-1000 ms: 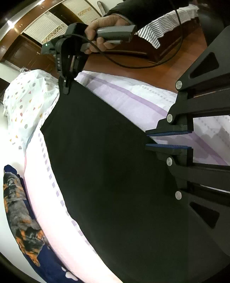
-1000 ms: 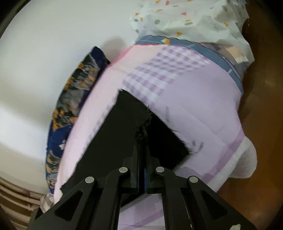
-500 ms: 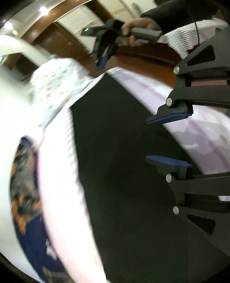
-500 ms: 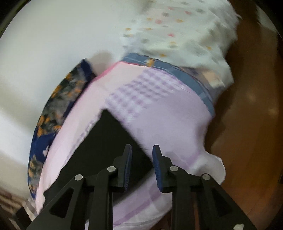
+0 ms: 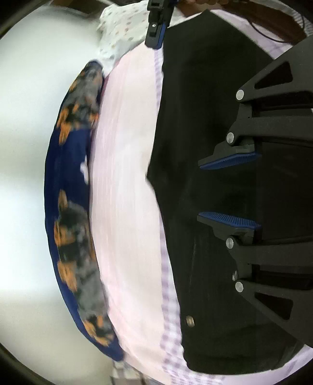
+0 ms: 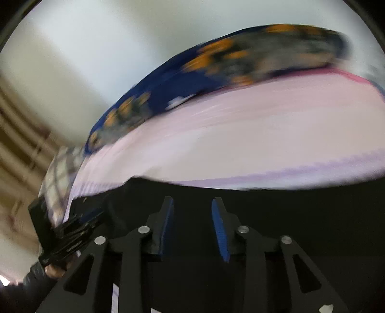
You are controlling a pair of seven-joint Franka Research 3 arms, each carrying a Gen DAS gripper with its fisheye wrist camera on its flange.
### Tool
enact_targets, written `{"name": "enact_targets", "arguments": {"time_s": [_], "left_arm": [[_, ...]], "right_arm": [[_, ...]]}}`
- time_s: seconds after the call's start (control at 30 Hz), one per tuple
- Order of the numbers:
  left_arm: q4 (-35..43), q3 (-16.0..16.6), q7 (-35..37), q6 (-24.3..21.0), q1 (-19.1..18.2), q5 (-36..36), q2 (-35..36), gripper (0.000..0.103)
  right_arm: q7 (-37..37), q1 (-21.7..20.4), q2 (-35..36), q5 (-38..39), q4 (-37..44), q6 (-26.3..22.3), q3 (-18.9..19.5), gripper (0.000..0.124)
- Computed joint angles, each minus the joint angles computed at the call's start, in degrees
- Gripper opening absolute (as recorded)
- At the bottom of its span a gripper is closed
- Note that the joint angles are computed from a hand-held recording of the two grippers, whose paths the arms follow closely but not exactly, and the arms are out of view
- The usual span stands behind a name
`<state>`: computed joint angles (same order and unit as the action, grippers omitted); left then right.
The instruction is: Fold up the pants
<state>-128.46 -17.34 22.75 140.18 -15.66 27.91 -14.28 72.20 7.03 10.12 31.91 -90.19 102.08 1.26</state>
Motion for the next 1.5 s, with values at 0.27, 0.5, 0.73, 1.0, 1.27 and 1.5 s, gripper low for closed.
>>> {"name": "enact_targets", "arguments": {"time_s": [0.27, 0.5, 0.73, 1.0, 1.27, 1.5], "left_arm": [[-9.15, 2.02, 0.89, 6.82, 1.37, -2.05, -6.16, 0.038], [-13.69, 2.89, 2.83, 11.23, 1.81, -5.49, -9.00, 0.038], [-14.31, 2.07, 3.06, 12.48, 3.59, -5.76, -9.80, 0.038], [-13.43, 0.95, 3.14, 9.95, 4.40, -4.55, -8.97, 0.038], [-10.80, 0.47, 2.86, 6.97, 2.71, -4.77, -9.17, 0.039], [-7.84, 0.49, 6.54, 9.81, -0.68, -6.77, -5.05, 0.043]], "right_arm": [[-3.55, 6.89, 13.94, 0.69, 13.77, -7.37, 5.79, 0.036], [-3.72, 10.68, 22.29, -2.88, 22.54, -12.58, 6.98, 0.043], [-7.08, 11.55, 21.00, -2.88, 20.59, -7.37, 6.89, 0.007], [-4.11, 12.68, 19.43, -4.84, 15.96, -2.18, 6.27, 0.020], [-2.73, 10.03, 7.66, -2.94, 4.49, 8.39, 4.71, 0.035], [0.98, 6.02, -0.26, -8.82, -3.76, 8.17, 0.76, 0.035]]}}
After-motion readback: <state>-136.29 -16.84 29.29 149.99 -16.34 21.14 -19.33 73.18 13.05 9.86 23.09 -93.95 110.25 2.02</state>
